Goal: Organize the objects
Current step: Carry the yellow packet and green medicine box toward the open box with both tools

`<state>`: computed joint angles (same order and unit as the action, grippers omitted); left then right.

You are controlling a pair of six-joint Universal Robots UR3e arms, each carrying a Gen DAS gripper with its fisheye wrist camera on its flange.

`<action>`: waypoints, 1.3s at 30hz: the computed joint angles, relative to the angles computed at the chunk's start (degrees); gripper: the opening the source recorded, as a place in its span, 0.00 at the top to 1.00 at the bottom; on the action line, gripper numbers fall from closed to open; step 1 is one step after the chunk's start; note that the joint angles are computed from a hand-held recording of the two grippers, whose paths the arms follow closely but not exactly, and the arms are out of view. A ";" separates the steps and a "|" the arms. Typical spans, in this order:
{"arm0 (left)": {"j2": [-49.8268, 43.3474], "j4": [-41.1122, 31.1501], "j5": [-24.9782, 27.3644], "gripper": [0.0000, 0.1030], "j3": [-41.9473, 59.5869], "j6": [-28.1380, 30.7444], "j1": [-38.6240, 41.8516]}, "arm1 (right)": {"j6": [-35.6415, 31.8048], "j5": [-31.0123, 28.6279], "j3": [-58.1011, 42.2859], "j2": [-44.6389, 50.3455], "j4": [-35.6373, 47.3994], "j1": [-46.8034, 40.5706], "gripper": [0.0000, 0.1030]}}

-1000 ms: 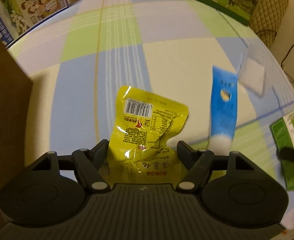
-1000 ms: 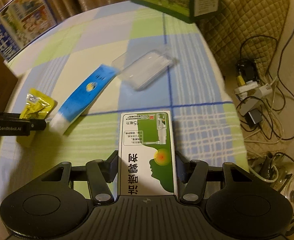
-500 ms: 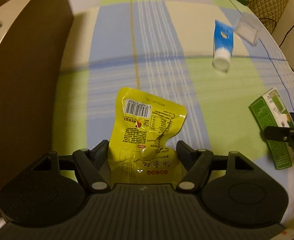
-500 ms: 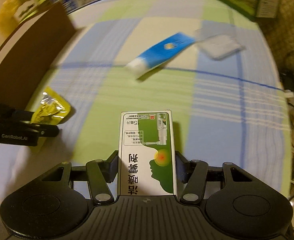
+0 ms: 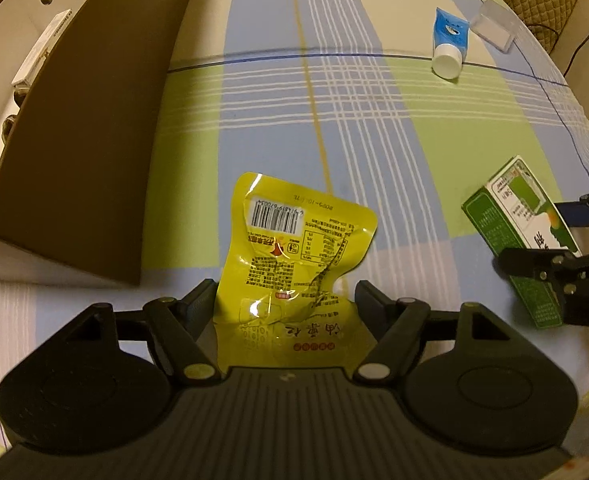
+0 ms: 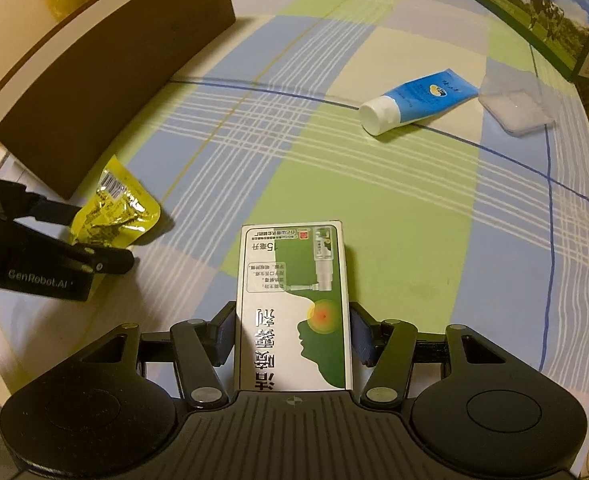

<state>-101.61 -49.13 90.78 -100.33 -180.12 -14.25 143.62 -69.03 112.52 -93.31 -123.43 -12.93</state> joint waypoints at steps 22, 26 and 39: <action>6.03 1.51 -2.86 0.42 -5.96 3.87 2.49 | 3.45 0.79 4.46 -5.43 0.05 0.86 0.49; 8.44 1.51 -3.92 0.42 -6.67 4.47 3.25 | 4.18 1.60 3.82 -6.76 1.79 0.89 0.49; 18.32 0.48 -9.38 0.42 -7.22 6.77 7.89 | 7.29 7.63 -2.23 -9.84 8.02 1.48 0.49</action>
